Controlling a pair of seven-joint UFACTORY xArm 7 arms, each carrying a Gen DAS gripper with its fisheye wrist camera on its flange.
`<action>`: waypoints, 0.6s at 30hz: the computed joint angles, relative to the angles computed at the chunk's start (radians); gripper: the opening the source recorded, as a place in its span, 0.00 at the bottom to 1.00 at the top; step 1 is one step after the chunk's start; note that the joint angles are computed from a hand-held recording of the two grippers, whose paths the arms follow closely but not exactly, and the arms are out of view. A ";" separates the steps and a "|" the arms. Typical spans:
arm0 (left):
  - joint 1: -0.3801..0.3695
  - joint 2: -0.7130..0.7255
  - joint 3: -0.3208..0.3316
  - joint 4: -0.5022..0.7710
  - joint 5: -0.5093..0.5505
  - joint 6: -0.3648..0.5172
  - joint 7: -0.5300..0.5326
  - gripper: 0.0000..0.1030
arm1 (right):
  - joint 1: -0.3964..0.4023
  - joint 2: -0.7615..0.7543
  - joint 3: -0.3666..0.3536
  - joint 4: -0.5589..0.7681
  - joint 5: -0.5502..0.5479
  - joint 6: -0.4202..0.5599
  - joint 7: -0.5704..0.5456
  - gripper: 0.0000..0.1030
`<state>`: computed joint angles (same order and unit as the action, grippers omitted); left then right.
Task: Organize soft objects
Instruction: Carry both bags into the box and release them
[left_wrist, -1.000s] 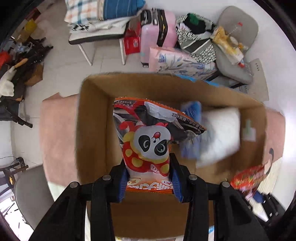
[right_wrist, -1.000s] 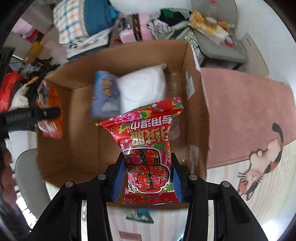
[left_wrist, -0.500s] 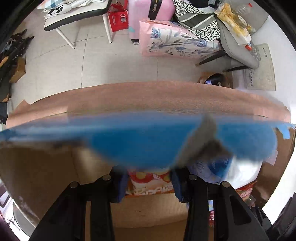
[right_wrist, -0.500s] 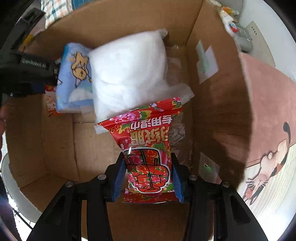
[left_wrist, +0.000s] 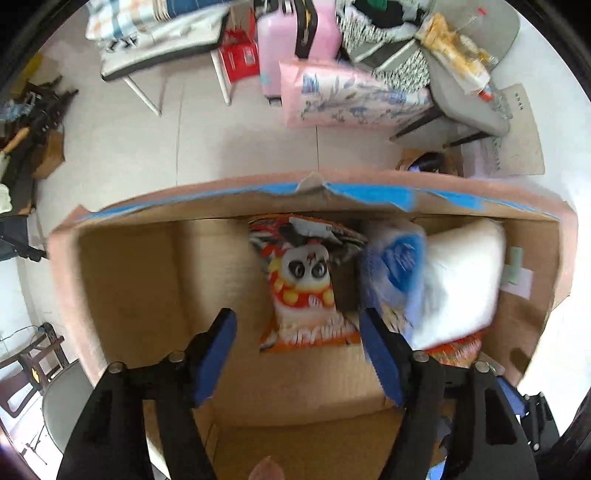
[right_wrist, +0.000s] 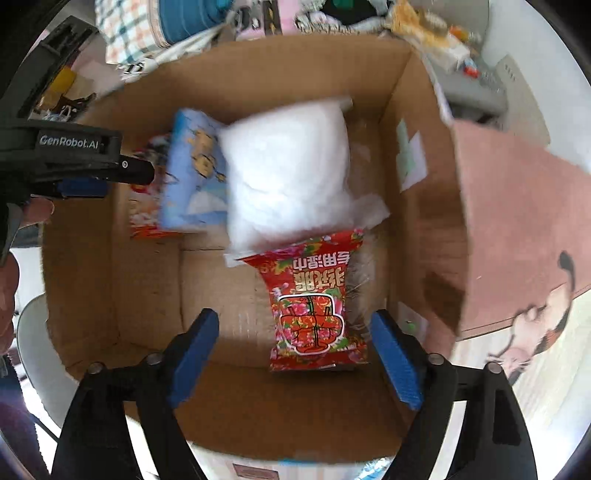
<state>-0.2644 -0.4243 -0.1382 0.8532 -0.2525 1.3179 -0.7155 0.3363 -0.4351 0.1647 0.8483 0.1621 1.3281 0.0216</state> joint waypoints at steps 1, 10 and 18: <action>0.000 -0.028 -0.008 0.003 0.012 0.012 -0.017 0.73 | 0.003 -0.018 0.003 0.006 -0.006 0.012 -0.001 0.84; -0.039 -0.259 -0.134 0.068 0.119 0.169 -0.188 0.97 | 0.004 -0.187 0.015 0.018 -0.040 0.027 0.019 1.00; -0.068 -0.395 -0.248 0.141 0.144 0.311 -0.344 0.99 | 0.010 -0.296 0.000 0.067 -0.011 0.072 -0.008 1.00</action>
